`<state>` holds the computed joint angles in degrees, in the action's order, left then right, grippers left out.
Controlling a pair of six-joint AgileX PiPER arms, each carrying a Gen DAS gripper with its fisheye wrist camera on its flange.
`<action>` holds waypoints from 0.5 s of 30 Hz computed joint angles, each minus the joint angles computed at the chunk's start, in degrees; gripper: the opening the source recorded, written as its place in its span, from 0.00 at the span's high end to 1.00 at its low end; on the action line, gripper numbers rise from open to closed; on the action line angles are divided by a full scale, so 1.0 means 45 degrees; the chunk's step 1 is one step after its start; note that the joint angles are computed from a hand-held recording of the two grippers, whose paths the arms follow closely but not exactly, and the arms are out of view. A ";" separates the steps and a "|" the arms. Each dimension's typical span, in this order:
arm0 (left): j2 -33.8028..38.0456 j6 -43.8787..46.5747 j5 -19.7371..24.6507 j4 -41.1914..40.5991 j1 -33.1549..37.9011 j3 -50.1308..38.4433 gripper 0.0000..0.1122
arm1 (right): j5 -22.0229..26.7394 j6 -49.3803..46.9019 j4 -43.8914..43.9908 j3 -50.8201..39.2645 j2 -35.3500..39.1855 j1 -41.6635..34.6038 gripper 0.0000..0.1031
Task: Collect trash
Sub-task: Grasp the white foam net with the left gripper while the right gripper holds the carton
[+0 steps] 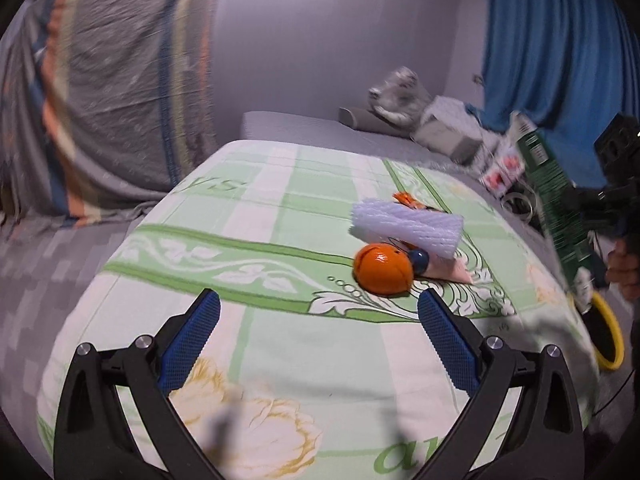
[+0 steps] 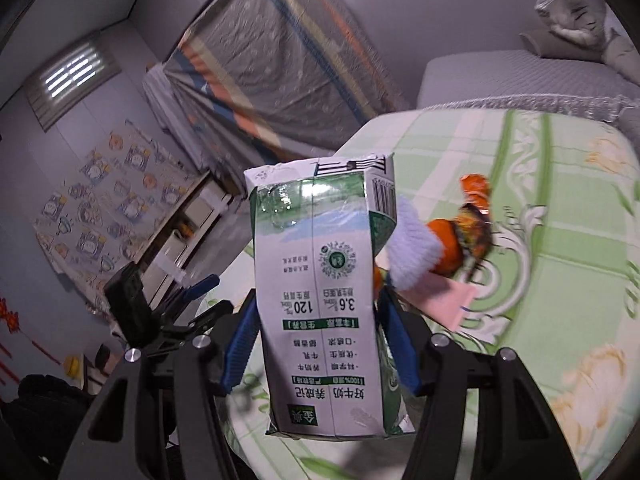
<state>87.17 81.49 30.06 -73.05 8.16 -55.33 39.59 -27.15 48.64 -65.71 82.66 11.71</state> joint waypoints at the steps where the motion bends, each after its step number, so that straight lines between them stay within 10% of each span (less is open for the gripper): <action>1: 0.0179 0.0313 0.0029 0.0222 -0.0347 -0.0363 0.16 | 0.0145 -0.0455 0.0607 0.0653 -0.0633 -0.0524 0.46; 4: 0.0952 0.1659 0.0575 0.0753 -0.1089 -0.1684 0.16 | 0.0321 -0.1142 0.1391 0.1964 -0.1947 -0.1581 0.46; 8: 0.2915 0.1207 0.3663 0.3190 -0.1599 -0.5174 0.16 | 0.1079 -0.2034 0.2404 0.3559 -0.3525 -0.3291 0.45; 15: 0.5047 -0.3355 0.3095 0.6679 -0.4188 -0.8968 0.16 | 0.1821 -0.2796 0.3385 0.5306 -0.5372 -0.4988 0.45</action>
